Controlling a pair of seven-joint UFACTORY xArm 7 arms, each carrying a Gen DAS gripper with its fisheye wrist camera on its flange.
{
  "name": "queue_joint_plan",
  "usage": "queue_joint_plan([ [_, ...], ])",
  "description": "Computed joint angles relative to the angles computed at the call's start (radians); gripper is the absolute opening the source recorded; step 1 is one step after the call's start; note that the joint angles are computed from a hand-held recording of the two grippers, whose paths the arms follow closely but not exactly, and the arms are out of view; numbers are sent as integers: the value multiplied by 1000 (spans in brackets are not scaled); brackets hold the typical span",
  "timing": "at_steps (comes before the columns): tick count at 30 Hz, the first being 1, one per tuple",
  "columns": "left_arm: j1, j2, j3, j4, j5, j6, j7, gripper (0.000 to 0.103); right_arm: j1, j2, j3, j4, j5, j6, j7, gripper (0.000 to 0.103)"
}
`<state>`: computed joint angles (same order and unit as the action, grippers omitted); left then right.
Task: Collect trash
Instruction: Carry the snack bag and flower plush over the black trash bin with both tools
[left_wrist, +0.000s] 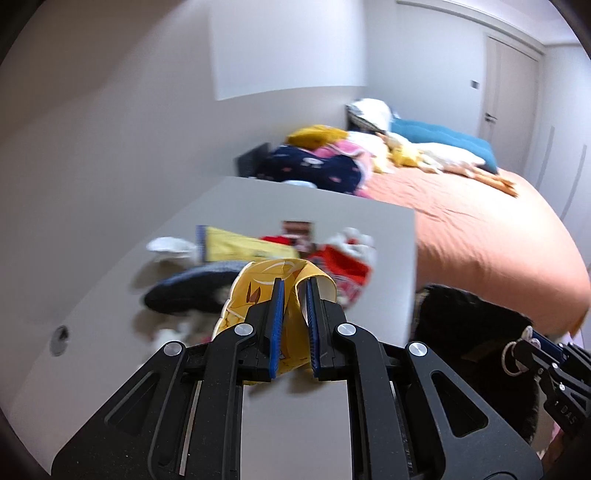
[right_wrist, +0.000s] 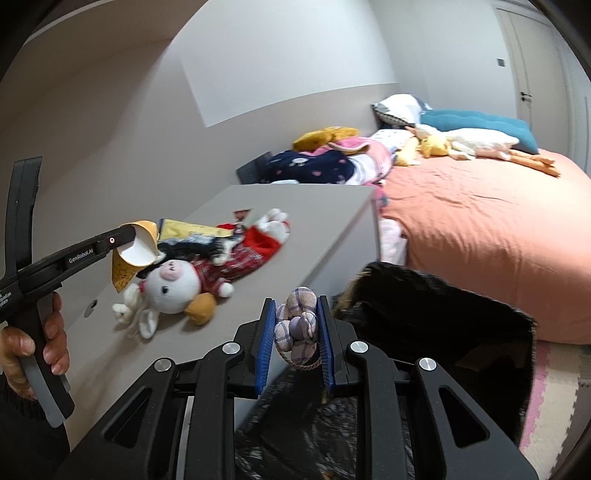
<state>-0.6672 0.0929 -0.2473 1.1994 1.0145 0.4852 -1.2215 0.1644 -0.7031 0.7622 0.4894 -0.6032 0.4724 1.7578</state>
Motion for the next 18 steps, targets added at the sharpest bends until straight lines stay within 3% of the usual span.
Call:
queue_joint_plan([
  [12, -123, 168, 20, 138, -138, -68, 192, 12, 188, -165, -84, -91, 126, 246, -39, 24],
  [18, -168, 228, 15, 170, -279, -102, 370, 12, 240, -227, -94, -119, 172, 347, -21, 25],
])
